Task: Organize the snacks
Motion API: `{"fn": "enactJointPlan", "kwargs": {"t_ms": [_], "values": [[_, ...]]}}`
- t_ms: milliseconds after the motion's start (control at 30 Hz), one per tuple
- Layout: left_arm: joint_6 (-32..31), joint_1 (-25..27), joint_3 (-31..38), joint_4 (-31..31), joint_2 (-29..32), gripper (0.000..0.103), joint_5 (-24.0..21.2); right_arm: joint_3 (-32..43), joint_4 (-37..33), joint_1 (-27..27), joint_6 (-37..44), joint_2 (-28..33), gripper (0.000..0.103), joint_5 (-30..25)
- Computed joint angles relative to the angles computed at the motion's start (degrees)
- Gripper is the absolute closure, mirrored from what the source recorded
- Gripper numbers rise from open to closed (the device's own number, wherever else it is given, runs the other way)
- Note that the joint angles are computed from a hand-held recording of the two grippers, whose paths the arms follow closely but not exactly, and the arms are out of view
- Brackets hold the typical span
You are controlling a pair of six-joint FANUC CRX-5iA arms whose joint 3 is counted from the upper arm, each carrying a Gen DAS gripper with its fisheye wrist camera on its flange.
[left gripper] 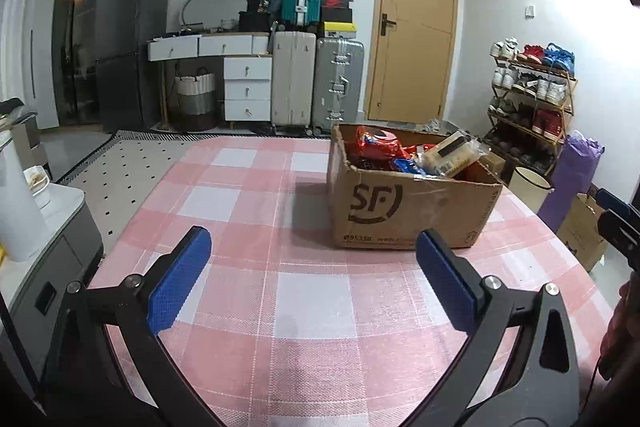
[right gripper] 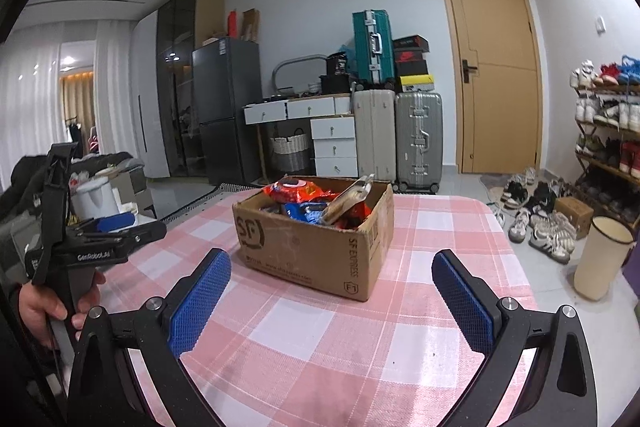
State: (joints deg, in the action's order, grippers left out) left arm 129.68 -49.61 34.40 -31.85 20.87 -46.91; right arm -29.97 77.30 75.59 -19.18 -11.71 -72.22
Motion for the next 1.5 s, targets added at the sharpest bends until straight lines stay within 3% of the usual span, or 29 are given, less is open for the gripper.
{"fn": "enactJointPlan", "kwargs": {"t_ms": [233, 533, 833, 1500], "values": [[5.5, -3.0, 0.2, -10.1, 1.2, 0.001, -1.0, -3.2, 1.9, -0.8, -2.8, 0.2, 0.001, 1.5], [9.1, -4.5, -1.1, -15.0, 1.0, 0.001, -0.1, -6.5, 3.3, -1.9, -8.1, -1.9, 0.001, 3.1], [11.8, -5.4, -2.1, -17.7, 0.2, 0.001, -0.1, -7.4, 4.6, -1.4, -10.1, -2.3, 0.001, 1.8], [12.2, -5.3, -2.0, -17.6, 0.2, 0.001, -0.8, -8.1, 5.1, -0.6, -11.6, -2.9, 0.001, 0.8]]}}
